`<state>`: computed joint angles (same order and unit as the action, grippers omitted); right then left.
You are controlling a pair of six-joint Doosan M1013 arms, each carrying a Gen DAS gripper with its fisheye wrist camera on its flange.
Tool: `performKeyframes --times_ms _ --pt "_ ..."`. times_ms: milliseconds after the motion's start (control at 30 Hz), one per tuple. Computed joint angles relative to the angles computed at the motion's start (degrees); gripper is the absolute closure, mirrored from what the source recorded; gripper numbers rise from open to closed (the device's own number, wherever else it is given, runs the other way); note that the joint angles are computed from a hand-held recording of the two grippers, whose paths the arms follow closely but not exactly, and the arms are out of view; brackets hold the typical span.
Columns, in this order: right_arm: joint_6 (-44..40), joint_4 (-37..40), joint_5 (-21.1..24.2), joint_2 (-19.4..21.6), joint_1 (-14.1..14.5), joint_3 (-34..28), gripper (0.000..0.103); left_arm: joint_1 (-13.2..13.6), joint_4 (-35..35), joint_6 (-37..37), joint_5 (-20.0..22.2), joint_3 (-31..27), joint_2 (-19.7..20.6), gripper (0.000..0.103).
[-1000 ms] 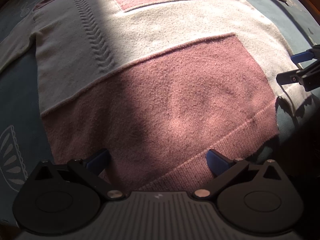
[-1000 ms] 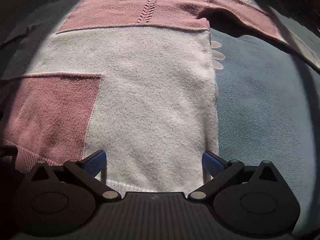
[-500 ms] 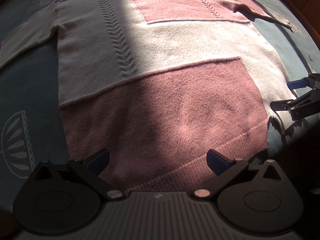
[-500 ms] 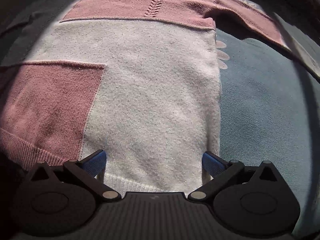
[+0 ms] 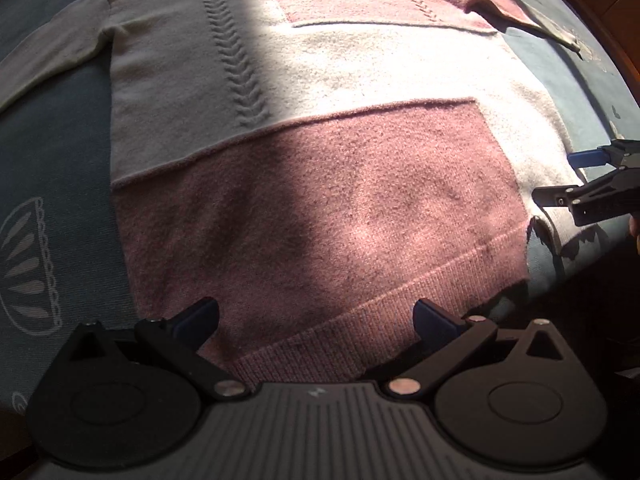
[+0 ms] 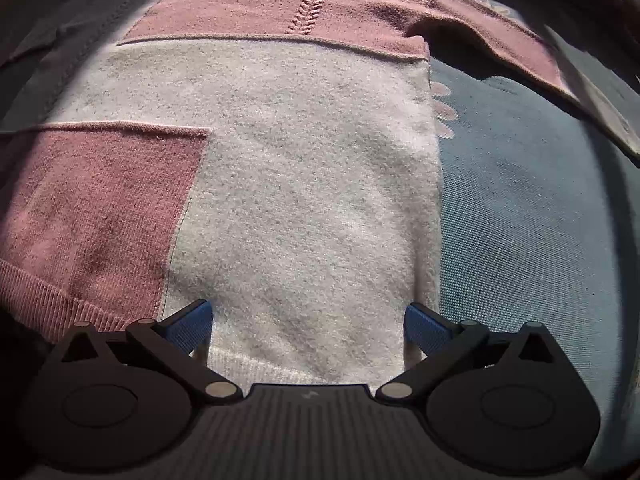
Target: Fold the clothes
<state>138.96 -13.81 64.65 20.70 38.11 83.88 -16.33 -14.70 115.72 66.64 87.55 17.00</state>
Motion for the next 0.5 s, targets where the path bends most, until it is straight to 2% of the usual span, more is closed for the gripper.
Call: performKeyframes --times_ms 133,333,500 --pt "-0.5 0.2 0.2 0.1 -0.1 -0.1 0.0 -0.8 -2.4 2.6 1.4 0.6 -0.1 0.001" --pt "-1.0 0.1 0.2 0.0 0.0 -0.1 0.0 -0.9 2.9 -1.8 3.2 1.1 -0.4 0.001" --pt "-0.4 -0.6 -0.3 -0.1 0.2 0.2 0.0 0.0 2.6 -3.3 3.5 0.2 -0.3 0.001"
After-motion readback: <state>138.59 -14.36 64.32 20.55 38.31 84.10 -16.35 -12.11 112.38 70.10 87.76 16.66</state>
